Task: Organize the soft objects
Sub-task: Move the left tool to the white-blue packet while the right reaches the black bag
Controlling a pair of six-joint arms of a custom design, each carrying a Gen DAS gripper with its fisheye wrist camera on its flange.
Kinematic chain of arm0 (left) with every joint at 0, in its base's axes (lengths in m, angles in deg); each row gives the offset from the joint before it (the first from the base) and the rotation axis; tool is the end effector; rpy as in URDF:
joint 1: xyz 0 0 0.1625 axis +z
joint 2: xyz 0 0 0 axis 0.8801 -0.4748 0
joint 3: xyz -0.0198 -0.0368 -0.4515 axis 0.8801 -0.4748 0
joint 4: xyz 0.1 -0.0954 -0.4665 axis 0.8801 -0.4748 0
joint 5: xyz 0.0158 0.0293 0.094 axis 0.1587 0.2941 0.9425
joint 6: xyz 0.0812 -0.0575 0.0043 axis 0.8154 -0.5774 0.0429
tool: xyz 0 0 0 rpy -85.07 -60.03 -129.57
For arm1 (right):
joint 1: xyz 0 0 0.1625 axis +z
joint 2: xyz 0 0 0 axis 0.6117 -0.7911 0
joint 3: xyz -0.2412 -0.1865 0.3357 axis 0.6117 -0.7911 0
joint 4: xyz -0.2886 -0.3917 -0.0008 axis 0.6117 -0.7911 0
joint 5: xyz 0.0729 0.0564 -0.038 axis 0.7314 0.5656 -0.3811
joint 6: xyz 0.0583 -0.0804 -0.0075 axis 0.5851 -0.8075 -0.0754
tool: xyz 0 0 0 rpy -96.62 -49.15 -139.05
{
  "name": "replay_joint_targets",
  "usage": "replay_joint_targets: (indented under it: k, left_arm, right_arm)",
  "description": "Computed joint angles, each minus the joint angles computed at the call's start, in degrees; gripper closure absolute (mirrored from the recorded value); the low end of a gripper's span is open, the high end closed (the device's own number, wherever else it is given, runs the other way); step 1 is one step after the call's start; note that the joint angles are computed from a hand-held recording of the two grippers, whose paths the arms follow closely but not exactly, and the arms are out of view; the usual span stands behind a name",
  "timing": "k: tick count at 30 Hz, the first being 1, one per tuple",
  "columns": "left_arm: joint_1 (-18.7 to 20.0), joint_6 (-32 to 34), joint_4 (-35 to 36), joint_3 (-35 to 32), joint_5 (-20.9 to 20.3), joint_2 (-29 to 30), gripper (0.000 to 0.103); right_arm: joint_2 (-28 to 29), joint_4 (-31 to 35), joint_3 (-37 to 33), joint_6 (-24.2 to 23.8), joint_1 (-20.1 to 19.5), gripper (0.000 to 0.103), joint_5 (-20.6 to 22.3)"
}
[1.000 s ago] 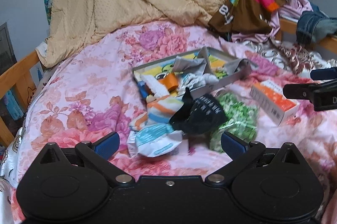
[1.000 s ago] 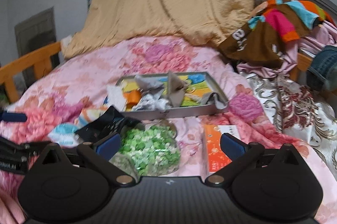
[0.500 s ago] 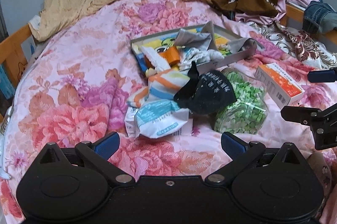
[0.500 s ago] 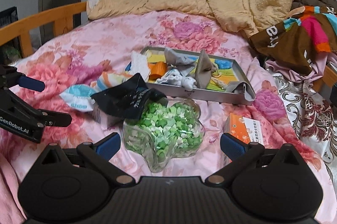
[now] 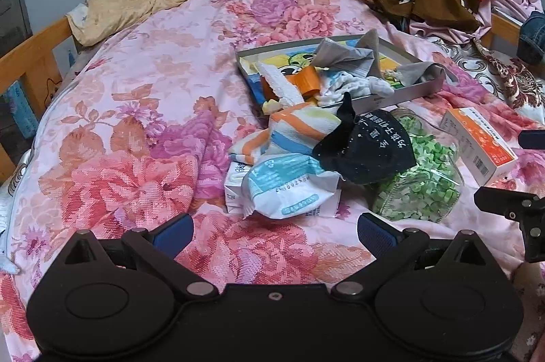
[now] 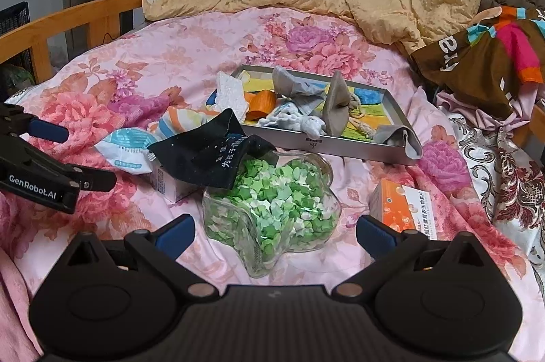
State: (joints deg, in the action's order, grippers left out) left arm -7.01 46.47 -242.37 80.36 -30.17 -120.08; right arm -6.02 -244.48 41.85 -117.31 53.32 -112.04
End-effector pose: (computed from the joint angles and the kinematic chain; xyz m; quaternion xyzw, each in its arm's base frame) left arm -0.2971 -0.7857 0.0900 0.1901 0.8505 -0.3450 0.3486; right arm 0.1177 -0.7815 0.2716 0.3558 -0.8207 0.3200 0.3123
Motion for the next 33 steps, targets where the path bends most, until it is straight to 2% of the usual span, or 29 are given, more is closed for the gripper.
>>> replay_joint_targets:
  k: [7, 12, 17, 24, 30, 33]
  left_arm:
    - [0.4, -2.3, 2.0, -0.4, -0.3, -0.2, 0.001]
    - [0.6, -3.2, 1.8, -0.7, -0.3, -0.2, 0.001]
    - [0.9, 1.3, -1.0, -2.6, 0.6, 1.1, 0.001]
    - [1.8, 3.6, 0.5, -4.3, -1.1, 1.8, 0.001]
    - [2.1, 10.6, -0.6, -6.0, -2.1, 3.2, 0.001]
    - [2.5, 14.0, -2.4, -6.1, -4.7, 3.4, 0.001]
  right_arm:
    - [0.8, 1.0, -1.1, 0.5, -0.1, 0.000, 1.6]
    - [2.1, -0.9, -2.4, -1.7, -0.3, 0.000, 4.5]
    - [4.1, -1.1, -5.0, -3.8, -0.5, 0.000, 7.2]
    - [7.4, 1.6, -9.5, -6.1, -1.0, 0.000, 10.7]
    - [9.3, 4.2, -11.9, -6.2, -1.0, 0.001, 11.2]
    - [10.4, 3.5, -12.7, -7.3, -0.9, 0.003, 11.5]
